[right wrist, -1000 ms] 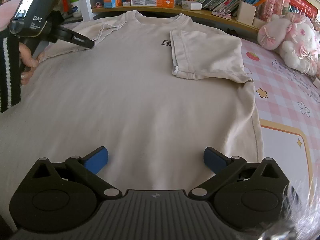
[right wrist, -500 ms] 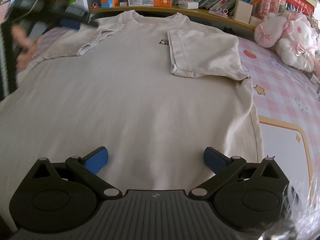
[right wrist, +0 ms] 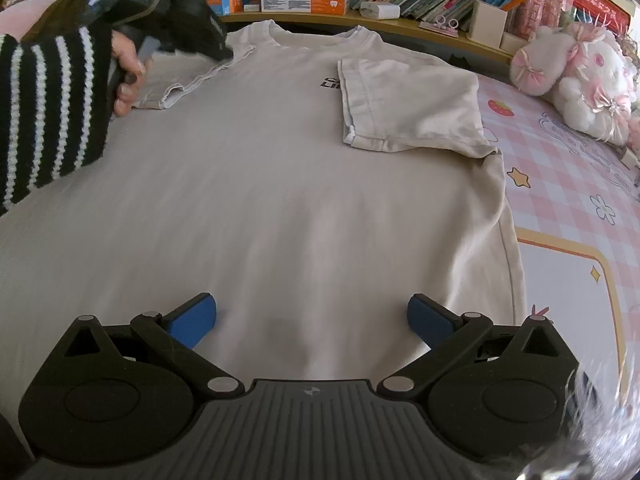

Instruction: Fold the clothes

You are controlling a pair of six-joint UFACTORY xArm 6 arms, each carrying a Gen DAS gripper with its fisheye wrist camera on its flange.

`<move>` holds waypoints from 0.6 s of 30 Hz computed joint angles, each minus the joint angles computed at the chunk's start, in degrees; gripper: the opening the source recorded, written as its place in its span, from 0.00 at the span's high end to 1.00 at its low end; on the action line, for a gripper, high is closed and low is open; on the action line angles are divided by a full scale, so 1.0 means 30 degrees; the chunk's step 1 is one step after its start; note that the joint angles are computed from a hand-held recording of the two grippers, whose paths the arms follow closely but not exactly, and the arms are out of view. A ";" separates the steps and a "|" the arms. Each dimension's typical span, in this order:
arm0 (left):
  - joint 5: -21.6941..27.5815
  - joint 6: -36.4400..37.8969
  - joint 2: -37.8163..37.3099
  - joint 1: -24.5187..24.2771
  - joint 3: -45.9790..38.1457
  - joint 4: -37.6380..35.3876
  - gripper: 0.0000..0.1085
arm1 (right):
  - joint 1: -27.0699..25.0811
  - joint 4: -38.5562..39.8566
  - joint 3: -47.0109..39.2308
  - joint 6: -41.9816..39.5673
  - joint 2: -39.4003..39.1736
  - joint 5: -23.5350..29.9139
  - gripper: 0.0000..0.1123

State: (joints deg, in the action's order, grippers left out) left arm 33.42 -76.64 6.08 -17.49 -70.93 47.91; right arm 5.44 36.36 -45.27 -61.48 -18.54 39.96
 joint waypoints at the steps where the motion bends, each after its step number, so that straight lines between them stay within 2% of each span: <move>1: 0.0232 0.0220 -0.0129 0.0022 -0.0029 -0.0514 0.84 | -0.0002 -0.0040 -0.0024 0.0020 0.0017 0.0026 0.08; 3: 0.0234 0.0483 -0.0613 0.0151 0.0194 -0.1368 0.76 | 0.0011 -0.0121 -0.0062 0.0103 0.0039 0.0051 0.08; 4: 0.0004 0.0262 -0.1144 0.0214 0.0628 -0.1314 0.75 | 0.0018 -0.0161 -0.0082 0.0145 0.0050 0.0064 0.08; 6: 0.0038 -0.0722 -0.2430 0.0065 0.1694 -0.0581 0.65 | 0.0032 -0.0241 -0.0120 0.0228 0.0073 0.0089 0.08; 10: 0.1315 -0.2434 -0.5452 -0.1096 0.4200 -0.0112 0.56 | 0.0177 -0.0635 -0.0156 0.0821 0.0073 0.0031 0.08; 13: 0.3457 -0.3294 -0.7872 -0.2733 0.6105 -0.0269 0.53 | 0.0348 -0.1153 -0.0175 0.1833 0.0073 -0.0098 0.08; 16: 0.6375 -0.3440 -0.9921 -0.4924 0.7363 -0.0883 0.49 | 0.0490 -0.1694 -0.0076 0.3170 -0.0105 -0.0263 0.09; 18: 0.8580 -0.3636 -1.0861 -0.6600 0.7729 -0.1088 0.41 | 0.0562 -0.1887 0.0147 0.3801 -0.0455 -0.0317 0.09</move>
State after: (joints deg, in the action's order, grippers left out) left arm 59.16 -87.55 -26.50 -37.29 -47.74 44.65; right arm 7.13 30.70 -44.83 -50.07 -19.91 39.01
